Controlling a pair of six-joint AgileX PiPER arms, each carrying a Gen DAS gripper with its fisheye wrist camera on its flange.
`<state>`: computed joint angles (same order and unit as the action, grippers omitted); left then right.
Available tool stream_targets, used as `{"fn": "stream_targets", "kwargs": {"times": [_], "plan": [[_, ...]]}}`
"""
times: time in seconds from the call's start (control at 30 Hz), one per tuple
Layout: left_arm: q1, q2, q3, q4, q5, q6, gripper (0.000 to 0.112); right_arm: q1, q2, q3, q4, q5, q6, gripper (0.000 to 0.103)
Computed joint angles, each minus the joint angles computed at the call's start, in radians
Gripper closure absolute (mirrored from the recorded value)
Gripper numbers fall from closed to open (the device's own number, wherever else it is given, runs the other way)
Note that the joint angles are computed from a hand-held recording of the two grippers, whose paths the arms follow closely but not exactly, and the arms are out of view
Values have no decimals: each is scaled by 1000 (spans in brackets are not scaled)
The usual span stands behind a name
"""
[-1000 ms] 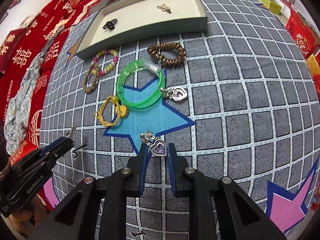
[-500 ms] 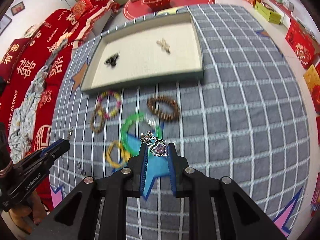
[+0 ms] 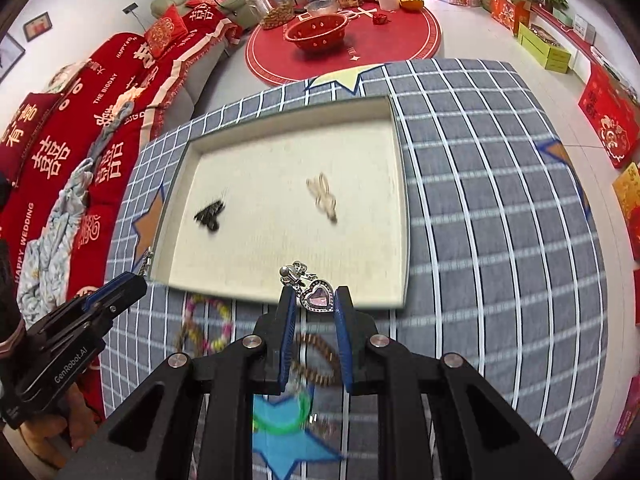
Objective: Organize jewelry
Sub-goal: 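Carry the barrette and pendant into the tray and open both tools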
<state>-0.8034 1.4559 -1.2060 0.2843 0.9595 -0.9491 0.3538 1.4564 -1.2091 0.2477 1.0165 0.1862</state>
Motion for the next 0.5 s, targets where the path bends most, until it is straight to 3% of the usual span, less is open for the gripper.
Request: {"fn": "stream_targets", "kwargs": {"times": [0.5], "plan": [[85,302,-214,-7,-39,120,82,-67,295,-247,23,-16,-86,82]]}}
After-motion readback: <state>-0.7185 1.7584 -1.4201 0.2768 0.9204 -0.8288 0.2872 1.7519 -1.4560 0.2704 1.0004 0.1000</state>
